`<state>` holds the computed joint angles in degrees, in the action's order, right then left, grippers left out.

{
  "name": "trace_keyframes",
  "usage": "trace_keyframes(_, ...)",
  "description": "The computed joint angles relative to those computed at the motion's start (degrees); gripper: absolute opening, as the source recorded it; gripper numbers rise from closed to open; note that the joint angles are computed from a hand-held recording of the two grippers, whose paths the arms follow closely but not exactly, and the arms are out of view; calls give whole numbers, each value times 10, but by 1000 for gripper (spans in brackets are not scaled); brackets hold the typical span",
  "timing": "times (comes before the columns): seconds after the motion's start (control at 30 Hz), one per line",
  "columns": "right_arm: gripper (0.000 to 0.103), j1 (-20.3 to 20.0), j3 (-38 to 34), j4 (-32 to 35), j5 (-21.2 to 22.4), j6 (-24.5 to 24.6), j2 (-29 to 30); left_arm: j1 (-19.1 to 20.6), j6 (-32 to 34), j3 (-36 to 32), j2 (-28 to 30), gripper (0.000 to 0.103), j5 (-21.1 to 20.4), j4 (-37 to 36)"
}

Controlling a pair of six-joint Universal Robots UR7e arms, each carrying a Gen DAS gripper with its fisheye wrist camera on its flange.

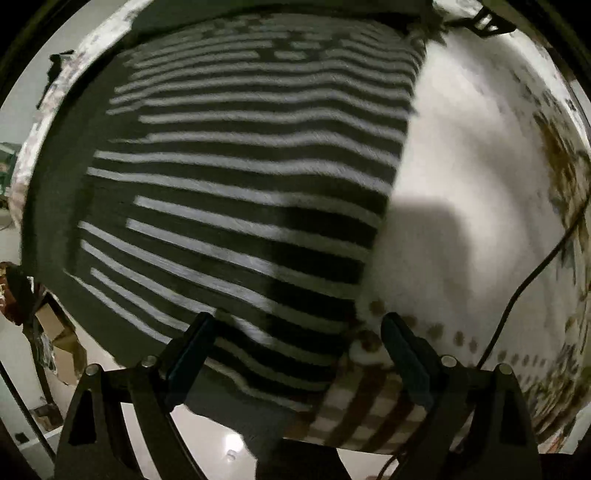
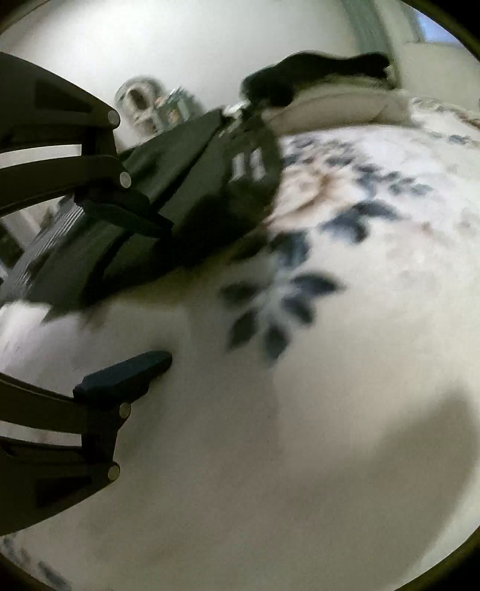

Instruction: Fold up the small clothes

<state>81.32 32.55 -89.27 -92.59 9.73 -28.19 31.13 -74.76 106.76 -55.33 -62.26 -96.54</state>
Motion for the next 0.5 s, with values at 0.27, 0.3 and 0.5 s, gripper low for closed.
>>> trace_keyframes(0.27, 4, 54, -32, -69, -128, -45, 20, -18, -19, 8, -41, 91, 5, 57)
trace_keyframes(0.3, 4, 57, -31, -73, -145, -44, 23, -18, -18, 13, -43, 91, -2, 54)
trace_keyframes(0.5, 26, 53, -98, 38, -137, -41, 58, -4, 57, 23, -12, 91, -11, 11)
